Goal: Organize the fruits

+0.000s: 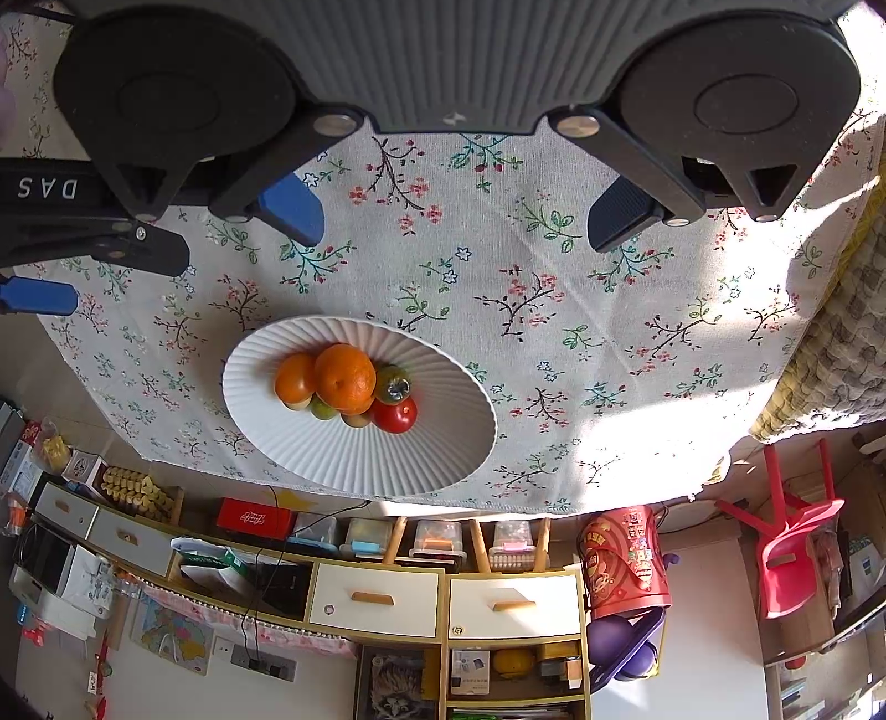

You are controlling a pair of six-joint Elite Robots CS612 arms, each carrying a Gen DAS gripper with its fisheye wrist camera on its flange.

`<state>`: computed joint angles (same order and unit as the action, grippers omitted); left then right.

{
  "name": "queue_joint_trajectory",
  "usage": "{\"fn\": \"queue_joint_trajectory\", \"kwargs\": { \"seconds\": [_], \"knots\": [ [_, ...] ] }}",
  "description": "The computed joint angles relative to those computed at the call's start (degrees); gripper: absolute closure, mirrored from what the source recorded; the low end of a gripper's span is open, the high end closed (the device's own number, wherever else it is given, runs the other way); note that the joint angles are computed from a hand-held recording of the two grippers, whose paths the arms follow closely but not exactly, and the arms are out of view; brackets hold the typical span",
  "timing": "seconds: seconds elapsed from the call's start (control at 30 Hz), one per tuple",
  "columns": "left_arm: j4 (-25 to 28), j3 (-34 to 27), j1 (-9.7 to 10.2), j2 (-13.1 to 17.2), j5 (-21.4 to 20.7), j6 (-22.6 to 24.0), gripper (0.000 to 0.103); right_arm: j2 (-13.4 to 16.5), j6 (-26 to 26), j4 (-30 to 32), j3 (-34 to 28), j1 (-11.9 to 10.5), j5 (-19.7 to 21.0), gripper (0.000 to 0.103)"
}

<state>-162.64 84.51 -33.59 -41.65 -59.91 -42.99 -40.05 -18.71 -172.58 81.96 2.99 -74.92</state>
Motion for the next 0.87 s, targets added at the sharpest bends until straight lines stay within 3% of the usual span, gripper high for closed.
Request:
{"fn": "queue_joint_trajectory", "kwargs": {
  "seconds": [0.87],
  "knots": [
    [0.4,0.0,-0.06,0.0,0.6,0.0,0.011,0.1,-0.1,0.1,0.0,0.0,0.0,0.001]
  ]
}}
